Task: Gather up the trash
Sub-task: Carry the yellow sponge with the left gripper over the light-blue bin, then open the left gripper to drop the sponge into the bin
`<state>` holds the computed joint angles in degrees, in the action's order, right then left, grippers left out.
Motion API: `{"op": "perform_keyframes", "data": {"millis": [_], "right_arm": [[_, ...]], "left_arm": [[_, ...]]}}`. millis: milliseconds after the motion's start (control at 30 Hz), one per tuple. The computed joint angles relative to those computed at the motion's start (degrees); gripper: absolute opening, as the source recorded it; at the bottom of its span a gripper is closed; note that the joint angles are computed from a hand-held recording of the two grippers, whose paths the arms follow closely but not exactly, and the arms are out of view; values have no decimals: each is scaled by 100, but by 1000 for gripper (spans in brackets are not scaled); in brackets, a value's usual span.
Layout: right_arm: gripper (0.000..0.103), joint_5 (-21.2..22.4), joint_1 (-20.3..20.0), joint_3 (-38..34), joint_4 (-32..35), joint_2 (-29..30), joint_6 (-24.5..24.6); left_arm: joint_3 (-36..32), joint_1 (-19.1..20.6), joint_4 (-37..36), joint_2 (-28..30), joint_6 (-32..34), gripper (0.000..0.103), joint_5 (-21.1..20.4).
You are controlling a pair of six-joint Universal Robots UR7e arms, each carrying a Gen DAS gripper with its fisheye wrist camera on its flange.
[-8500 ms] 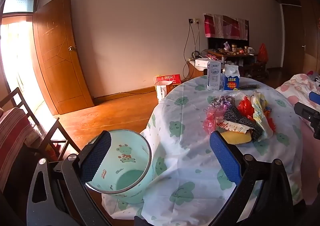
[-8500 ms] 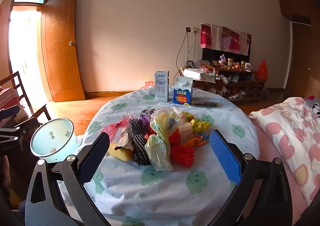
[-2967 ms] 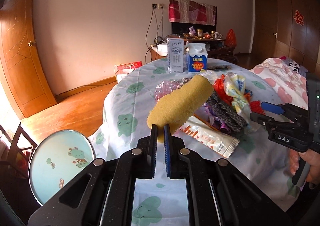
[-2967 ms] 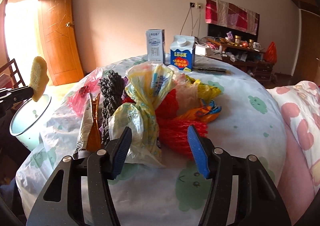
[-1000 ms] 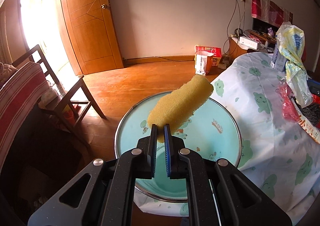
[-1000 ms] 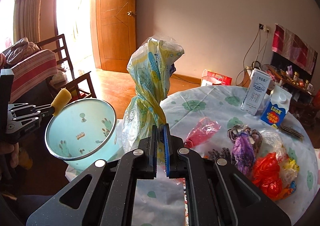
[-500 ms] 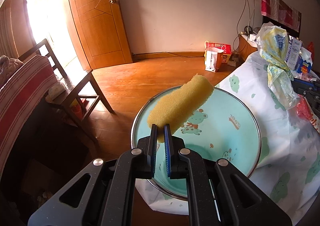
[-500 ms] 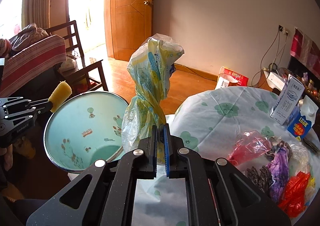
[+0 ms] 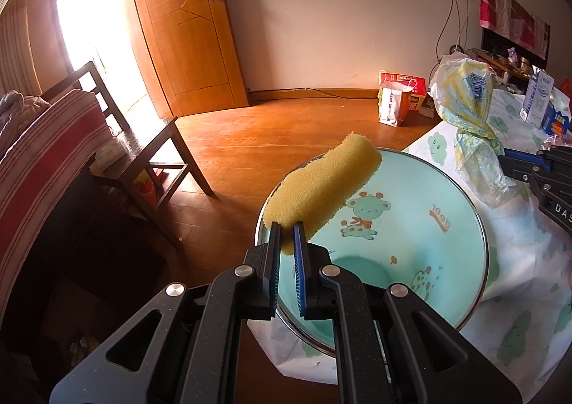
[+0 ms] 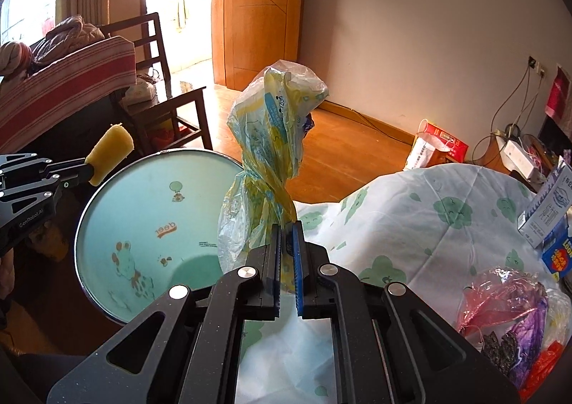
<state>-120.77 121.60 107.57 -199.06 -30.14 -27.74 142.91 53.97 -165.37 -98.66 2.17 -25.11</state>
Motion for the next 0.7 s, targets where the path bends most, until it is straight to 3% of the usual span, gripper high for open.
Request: {"op": "perform_keyframes", "data": {"millis": [700], "right_arm": [[9,96,45,-44,185,46,-137]], "left_arm": [[-14,57,-67,74,53,11,-229]]}}
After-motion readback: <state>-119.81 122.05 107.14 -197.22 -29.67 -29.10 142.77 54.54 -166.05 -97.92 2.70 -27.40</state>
